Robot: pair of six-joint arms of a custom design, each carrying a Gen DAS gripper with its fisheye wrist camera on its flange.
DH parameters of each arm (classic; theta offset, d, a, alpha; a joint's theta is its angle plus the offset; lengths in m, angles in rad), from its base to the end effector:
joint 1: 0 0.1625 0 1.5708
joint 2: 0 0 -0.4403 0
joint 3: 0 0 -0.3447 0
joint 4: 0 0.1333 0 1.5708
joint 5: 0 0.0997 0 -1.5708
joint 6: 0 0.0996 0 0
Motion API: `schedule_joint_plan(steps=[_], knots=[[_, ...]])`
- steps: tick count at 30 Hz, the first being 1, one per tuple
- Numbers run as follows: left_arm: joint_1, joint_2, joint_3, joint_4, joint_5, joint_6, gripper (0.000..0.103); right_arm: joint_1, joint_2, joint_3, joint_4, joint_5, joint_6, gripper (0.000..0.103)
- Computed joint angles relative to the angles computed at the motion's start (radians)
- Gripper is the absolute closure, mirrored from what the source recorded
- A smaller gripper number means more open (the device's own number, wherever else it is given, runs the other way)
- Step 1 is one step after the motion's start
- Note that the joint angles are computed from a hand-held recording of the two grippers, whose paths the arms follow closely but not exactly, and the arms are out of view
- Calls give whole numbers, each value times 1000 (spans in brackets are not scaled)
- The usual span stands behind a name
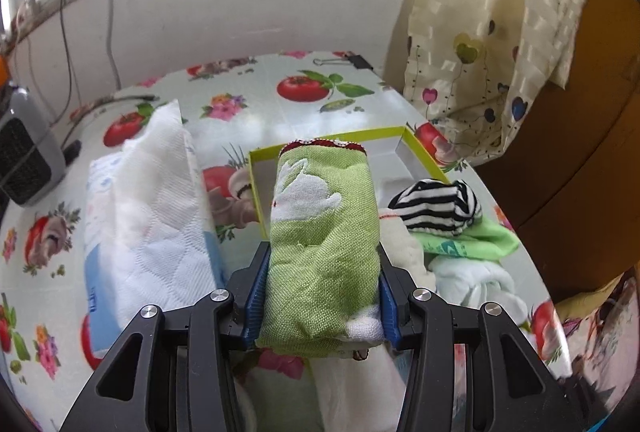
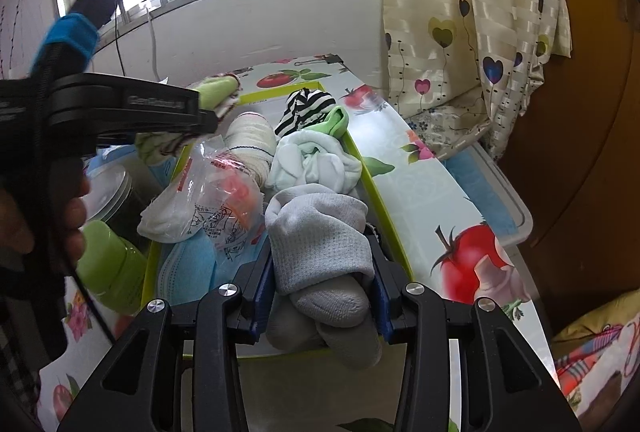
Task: Organize soft objects
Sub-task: 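Lower the towel and gloves into the box and open both grippers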
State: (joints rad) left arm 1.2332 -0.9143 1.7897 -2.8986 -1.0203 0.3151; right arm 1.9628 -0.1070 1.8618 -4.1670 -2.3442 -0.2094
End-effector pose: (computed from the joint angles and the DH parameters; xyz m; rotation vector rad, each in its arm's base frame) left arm -0.0292 -0.6430 0.2139 0.6572 2.4561 -0.5919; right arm 0.2477 -0.4325 -0.1025 0.2730 -2.2551 1.0787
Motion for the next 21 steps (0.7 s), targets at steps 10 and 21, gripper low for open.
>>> schedule_joint_plan(steps=[10,21], knots=[[-1,26,-23,3,28,3,55,-7,-2,1,17,6,16,52],[-2,1,1,-1,0,8,45,-5,-2,12,-2,26,14,36]])
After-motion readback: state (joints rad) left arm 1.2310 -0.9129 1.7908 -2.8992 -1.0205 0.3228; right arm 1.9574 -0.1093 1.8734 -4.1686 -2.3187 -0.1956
